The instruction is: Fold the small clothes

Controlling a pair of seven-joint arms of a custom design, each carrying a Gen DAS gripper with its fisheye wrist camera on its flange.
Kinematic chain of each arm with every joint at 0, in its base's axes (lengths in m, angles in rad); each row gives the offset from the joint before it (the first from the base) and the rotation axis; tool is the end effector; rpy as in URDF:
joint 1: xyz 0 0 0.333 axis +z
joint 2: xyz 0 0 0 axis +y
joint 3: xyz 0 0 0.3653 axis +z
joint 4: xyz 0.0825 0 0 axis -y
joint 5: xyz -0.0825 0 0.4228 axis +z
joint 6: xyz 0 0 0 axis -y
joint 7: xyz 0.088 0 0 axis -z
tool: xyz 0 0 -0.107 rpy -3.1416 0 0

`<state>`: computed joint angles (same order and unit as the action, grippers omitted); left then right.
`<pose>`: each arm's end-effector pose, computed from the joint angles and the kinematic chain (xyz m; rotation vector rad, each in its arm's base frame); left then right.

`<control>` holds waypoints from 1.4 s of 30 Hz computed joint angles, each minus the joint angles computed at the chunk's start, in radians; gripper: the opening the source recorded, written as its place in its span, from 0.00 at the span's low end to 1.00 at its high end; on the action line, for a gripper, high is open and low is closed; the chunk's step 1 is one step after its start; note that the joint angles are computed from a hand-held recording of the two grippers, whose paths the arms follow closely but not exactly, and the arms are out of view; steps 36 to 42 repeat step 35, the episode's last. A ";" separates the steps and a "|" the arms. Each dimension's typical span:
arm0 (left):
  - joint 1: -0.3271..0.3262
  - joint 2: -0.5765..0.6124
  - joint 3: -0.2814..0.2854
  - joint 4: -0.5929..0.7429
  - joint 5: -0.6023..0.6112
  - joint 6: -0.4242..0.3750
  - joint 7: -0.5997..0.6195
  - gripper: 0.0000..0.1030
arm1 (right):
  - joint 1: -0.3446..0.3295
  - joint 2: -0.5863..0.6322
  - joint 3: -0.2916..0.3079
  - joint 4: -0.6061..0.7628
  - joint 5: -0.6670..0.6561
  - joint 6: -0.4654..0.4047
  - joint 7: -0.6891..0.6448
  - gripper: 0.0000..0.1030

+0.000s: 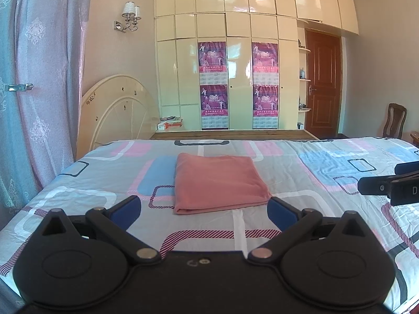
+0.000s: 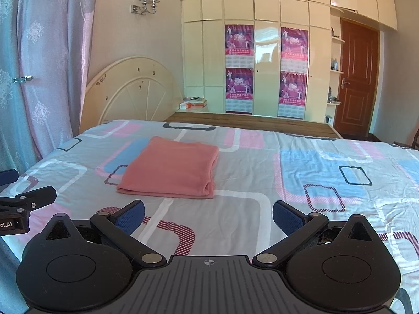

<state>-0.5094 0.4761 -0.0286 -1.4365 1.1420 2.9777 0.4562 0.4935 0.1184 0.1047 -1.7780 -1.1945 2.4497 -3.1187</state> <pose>0.6484 -0.4542 0.5438 -1.1638 1.8564 -1.1618 0.5668 0.3813 0.5848 -1.3687 1.7442 -0.9477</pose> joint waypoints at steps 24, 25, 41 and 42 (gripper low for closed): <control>0.011 0.000 0.011 -0.003 -0.003 0.054 0.011 0.99 | -0.009 -0.009 -0.003 -0.019 -0.020 0.027 -0.006 1.00; 0.012 0.000 0.010 -0.002 -0.005 0.056 0.016 0.99 | -0.009 -0.009 -0.002 -0.018 -0.021 0.028 -0.007 1.00; 0.028 0.009 0.009 0.002 -0.040 0.102 0.057 0.99 | -0.016 -0.016 0.000 -0.030 -0.027 0.049 -0.013 1.00; 0.028 0.009 0.009 0.002 -0.040 0.102 0.057 0.99 | -0.016 -0.016 0.000 -0.030 -0.027 0.049 -0.013 1.00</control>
